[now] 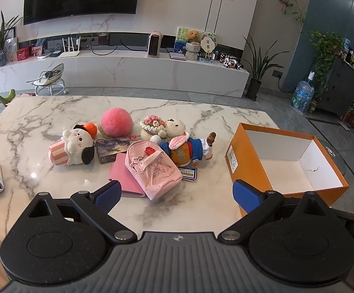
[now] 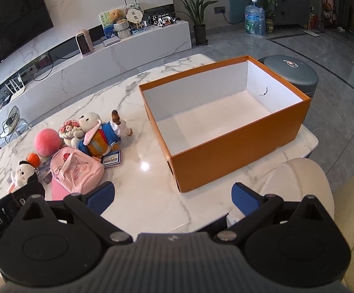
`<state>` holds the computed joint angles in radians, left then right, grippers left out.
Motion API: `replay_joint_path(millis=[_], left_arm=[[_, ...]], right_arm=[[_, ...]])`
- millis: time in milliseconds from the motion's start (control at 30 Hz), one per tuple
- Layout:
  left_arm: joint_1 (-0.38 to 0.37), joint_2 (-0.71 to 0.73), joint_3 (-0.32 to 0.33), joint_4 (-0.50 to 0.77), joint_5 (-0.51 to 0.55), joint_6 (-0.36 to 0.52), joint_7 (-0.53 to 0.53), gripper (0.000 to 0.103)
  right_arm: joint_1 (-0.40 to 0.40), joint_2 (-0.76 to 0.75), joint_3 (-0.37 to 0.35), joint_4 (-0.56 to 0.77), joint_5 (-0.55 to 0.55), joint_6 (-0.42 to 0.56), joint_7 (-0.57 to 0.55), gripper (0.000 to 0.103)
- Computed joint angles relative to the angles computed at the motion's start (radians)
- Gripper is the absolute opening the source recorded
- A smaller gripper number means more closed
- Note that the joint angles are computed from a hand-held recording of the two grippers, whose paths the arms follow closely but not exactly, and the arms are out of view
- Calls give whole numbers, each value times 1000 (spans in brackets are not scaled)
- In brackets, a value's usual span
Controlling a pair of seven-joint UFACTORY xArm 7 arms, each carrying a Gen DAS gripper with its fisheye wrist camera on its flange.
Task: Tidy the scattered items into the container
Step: 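Move both tools toward the pink backpack and duck plush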
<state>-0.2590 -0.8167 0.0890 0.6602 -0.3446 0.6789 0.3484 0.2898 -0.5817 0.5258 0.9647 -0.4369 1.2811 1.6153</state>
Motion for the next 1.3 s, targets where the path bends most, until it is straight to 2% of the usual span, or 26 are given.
replay_joint_path(millis=[167,367,467,533,633,700,900,1033,1133,1200,1300], left_arm=[[-29,-18,23,-20,-30,-30,32,103],[-35,-25,8,-34,-17,-76,49,103],[-15,-5,-12,-21,14,-69,33,103],[-6,-3,-22,-29,29,-97,30,103],[-29,-1,-3,-38,30,-136,55,103],[-46,12,20,-30,13,-130,60,103],[-76,67,75,-12,-58,-116,93,103],[-59,107,53,-11,-64,-162,107,103],[-67,150,59,17,-78,-163,122,103],[-59,183,53,38,-79,-165,124,96],[-59,239,63,82,-100,-139,137,90]], right_arm=[[1,-3,-2,-10,-3,-18,1,103],[-1,-2,-2,-16,-7,-32,5,103],[-7,-5,3,-20,-21,-36,12,102],[-10,-8,5,-26,-37,-46,11,103],[-17,-8,11,-37,-76,-72,-3,103],[-26,-4,21,-41,-109,-85,-9,102],[-41,-13,8,-95,-193,-201,-41,102],[-69,7,18,-108,-264,-250,-68,102],[-82,15,6,-126,-303,-303,-72,102],[-91,23,-9,-136,-326,-351,-80,102],[-104,62,-30,-119,-341,-392,-117,102]])
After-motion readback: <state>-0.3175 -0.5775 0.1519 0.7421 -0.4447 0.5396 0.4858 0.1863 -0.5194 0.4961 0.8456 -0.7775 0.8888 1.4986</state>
